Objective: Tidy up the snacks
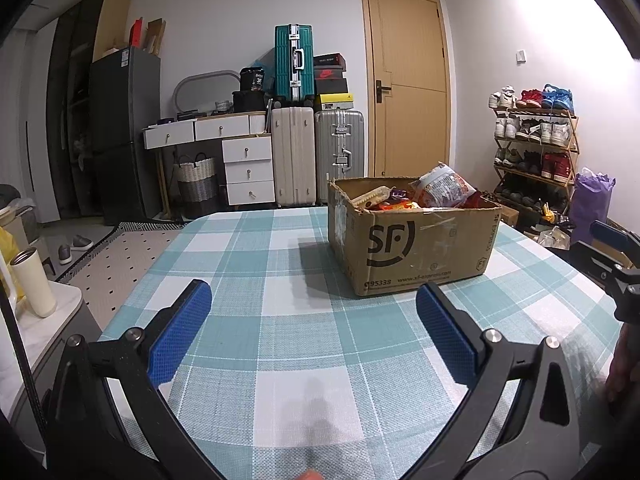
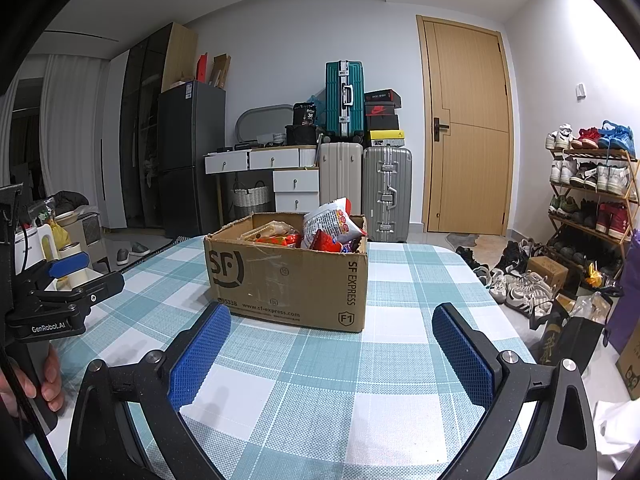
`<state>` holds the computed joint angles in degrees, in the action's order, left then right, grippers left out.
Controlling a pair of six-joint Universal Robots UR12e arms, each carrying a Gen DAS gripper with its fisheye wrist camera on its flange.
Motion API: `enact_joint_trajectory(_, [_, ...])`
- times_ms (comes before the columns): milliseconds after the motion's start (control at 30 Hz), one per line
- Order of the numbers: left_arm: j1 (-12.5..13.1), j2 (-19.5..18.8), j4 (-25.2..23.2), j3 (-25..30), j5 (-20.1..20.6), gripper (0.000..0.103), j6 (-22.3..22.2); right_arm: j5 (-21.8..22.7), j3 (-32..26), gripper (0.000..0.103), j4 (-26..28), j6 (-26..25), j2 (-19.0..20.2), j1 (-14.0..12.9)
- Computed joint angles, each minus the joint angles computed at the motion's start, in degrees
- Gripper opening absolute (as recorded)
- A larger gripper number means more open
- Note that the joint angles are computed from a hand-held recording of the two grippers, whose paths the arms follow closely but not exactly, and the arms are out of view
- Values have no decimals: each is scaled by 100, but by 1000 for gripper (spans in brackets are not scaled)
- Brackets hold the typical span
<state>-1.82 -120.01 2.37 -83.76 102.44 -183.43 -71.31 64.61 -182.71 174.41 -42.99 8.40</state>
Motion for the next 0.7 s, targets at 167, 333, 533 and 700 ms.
enact_joint_trajectory(167, [-6, -5, -10, 8, 18, 102, -22, 2, -6, 103, 1, -6, 4, 0])
enact_joint_trajectory(333, [-11, -12, -17, 16, 40, 102, -25, 0, -13, 103, 6, -4, 9, 0])
enact_joint_trajectory(533, [-13, -13, -22, 19, 45, 102, -27, 1, -12, 103, 4, -2, 8, 0])
enact_joint_trajectory(700, [-14, -17, -7, 17, 52, 102, -32, 1, -5, 103, 5, -5, 0, -1])
